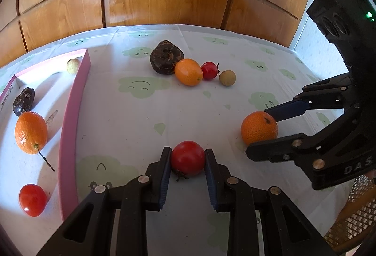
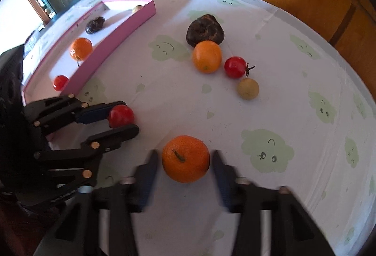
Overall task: Organize fruits
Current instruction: 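Grasp an orange with the right tool while the left tool holds the red tomato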
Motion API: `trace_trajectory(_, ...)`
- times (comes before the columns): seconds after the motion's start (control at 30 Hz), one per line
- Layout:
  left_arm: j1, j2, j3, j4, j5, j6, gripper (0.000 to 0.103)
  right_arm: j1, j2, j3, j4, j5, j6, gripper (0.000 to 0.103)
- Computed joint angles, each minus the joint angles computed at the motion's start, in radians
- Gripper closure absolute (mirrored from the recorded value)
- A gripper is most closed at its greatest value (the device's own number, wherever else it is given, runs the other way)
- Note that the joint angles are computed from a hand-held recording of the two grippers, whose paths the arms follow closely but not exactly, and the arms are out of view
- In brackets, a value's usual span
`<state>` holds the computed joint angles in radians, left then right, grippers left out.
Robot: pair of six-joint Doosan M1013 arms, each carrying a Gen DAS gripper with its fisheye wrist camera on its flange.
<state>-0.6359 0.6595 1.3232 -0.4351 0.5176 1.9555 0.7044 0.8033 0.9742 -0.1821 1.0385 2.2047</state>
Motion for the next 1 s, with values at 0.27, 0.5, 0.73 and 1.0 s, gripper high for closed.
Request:
trace_trajectory(0.27, 0.0, 0.0, 0.0, 0.006, 0.0, -0.002, 0.074, -0.003, 0.028, -0.036, -0.006, 0.05, 0.036, 0.063)
trace_trajectory(0.5, -0.002, 0.002, -0.009, 0.027, 0.011, -0.012, 0.074, -0.005, 0.031, -0.039, -0.007, 0.043, 0.052, 0.063)
trace_trajectory(0.73, 0.0, 0.011, -0.044, 0.041, 0.067, -0.043, 0.076, -0.009, 0.019, -0.019, -0.009, 0.028, 0.05, 0.063)
trace_trajectory(1.0, 0.031, -0.043, -0.011, -0.11, 0.033, 0.075, 0.076, 0.0, 0.009, -0.006, -0.034, 0.033, 0.055, 0.063)
